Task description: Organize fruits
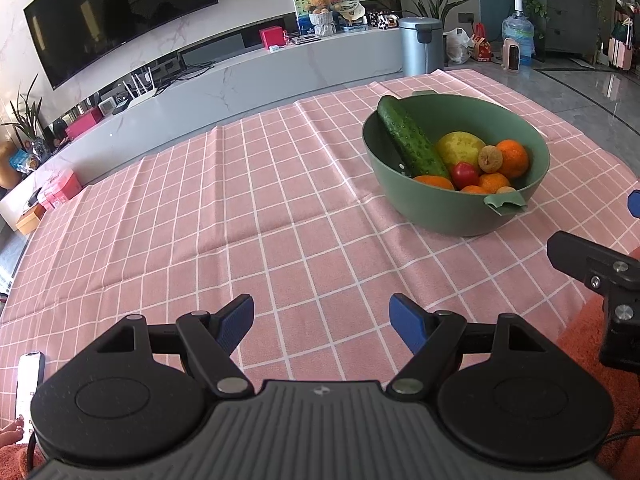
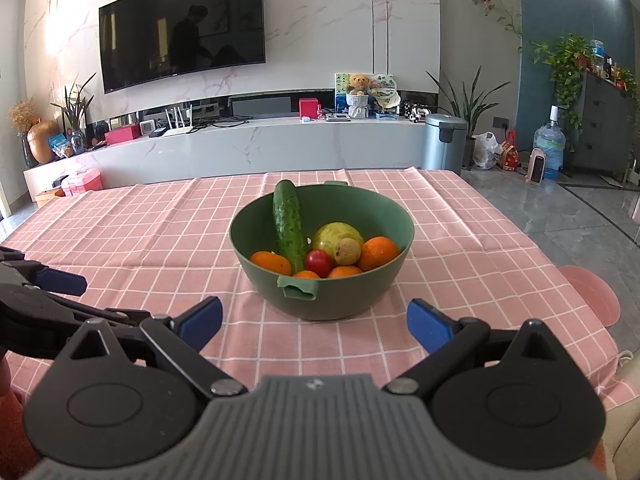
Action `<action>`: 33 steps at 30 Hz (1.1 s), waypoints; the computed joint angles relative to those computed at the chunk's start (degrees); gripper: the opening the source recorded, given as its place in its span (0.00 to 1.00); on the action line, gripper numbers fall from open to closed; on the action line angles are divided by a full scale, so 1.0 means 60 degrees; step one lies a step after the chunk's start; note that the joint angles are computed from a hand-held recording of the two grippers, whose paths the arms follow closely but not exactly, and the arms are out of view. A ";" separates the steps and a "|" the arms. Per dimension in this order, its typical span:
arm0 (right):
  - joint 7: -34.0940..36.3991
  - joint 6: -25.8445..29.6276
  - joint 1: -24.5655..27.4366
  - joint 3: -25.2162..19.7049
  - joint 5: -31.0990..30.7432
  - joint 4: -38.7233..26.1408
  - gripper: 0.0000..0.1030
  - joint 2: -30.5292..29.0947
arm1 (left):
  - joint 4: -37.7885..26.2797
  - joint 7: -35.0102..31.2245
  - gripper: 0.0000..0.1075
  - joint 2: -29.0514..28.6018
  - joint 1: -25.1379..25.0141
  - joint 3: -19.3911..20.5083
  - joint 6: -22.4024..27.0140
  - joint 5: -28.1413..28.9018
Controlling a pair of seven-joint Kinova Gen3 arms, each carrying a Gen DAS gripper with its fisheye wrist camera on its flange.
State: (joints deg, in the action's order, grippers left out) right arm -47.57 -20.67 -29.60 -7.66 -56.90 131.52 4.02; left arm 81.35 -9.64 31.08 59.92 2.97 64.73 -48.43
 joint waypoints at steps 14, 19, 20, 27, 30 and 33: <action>-0.0107 0.0051 0.0003 0.0036 0.0148 -0.0003 0.92 0.0010 | -0.0011 0.0028 0.84 -0.0001 0.0012 0.0001 0.0012 -0.0011; -0.0598 0.0188 0.0096 0.0058 0.0728 0.0004 0.92 0.0064 | -0.0027 0.0009 0.84 -0.0002 0.0010 0.0008 0.0022 -0.0012; -0.0634 0.0203 0.0088 0.0078 0.0778 0.0001 0.92 0.0072 | -0.0028 0.0009 0.84 -0.0002 0.0011 0.0008 0.0019 -0.0012; -0.0573 0.0258 0.0004 0.0202 0.0734 -0.0034 0.92 0.0093 | -0.0010 0.0035 0.84 -0.0004 0.0017 0.0003 0.0011 -0.0027; -0.0535 0.0266 -0.0014 0.0215 0.0700 -0.0044 0.92 0.0093 | -0.0023 0.0042 0.84 0.0004 0.0022 0.0002 0.0029 -0.0026; -0.0539 0.0266 -0.0018 0.0217 0.0692 -0.0044 0.92 0.0092 | -0.0018 0.0039 0.84 -0.0006 0.0020 0.0002 0.0027 -0.0029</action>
State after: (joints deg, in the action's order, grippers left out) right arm -50.80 -19.08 -29.70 -6.36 -52.75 131.26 4.57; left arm 81.24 -9.40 31.05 60.05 2.98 64.90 -48.60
